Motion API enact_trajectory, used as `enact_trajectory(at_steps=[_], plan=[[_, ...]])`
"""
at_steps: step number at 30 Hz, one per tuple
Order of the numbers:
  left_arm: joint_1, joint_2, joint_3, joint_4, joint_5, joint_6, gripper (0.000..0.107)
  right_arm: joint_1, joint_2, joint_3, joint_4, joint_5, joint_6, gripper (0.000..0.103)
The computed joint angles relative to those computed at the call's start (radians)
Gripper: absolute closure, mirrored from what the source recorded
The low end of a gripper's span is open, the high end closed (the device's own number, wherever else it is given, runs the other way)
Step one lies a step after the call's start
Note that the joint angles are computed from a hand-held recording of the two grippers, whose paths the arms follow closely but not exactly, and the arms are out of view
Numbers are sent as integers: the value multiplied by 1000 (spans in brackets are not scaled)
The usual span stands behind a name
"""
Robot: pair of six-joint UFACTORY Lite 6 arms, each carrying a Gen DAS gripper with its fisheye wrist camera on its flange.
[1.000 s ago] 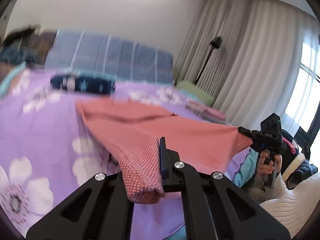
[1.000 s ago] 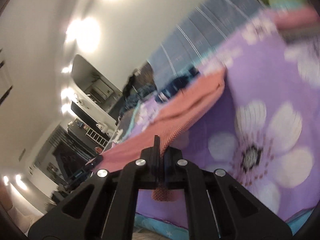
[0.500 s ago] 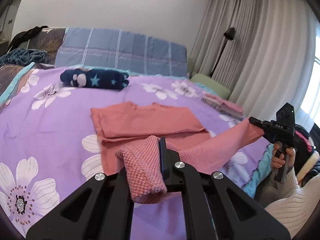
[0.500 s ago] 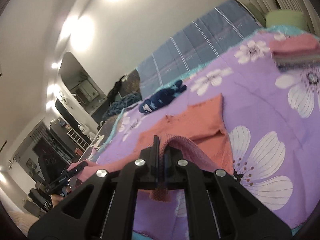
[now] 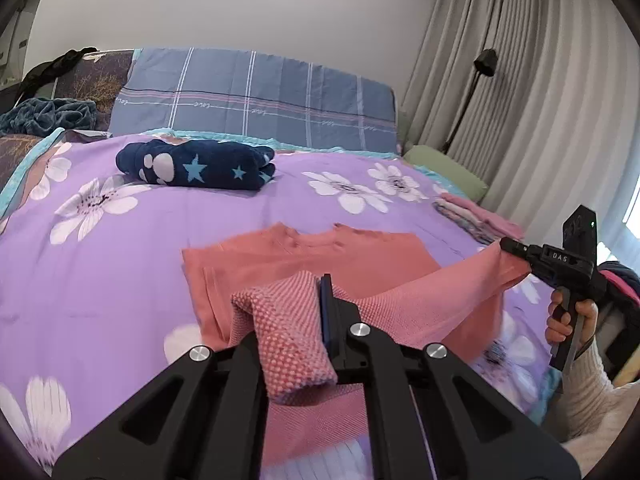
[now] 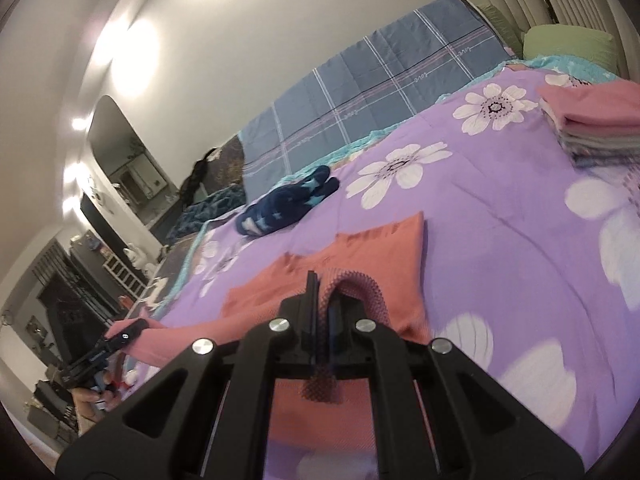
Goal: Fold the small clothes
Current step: 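Lift the hem with both tools and fold it toward the collar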
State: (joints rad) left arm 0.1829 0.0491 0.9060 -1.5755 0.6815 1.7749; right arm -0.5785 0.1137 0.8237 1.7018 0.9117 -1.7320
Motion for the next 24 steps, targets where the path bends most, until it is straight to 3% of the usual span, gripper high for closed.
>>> enact_trajectory(at_steps=[3, 8, 12, 20, 24], plan=[[-54, 182, 180, -6, -75, -28, 103, 91, 183, 191, 31, -87, 33, 99], [-76, 419, 412, 76, -118, -146, 103, 183, 441, 462, -9, -201, 131, 99], [-91, 587, 583, 172, -130, -268, 103, 216, 555, 584, -69, -259, 200, 99], [-108, 853, 853, 370, -129, -503, 100, 231, 685, 705, -166, -305, 299, 98], [-98, 854, 842, 349, -119, -479, 93, 228, 671, 686, -171, -302, 283, 95]])
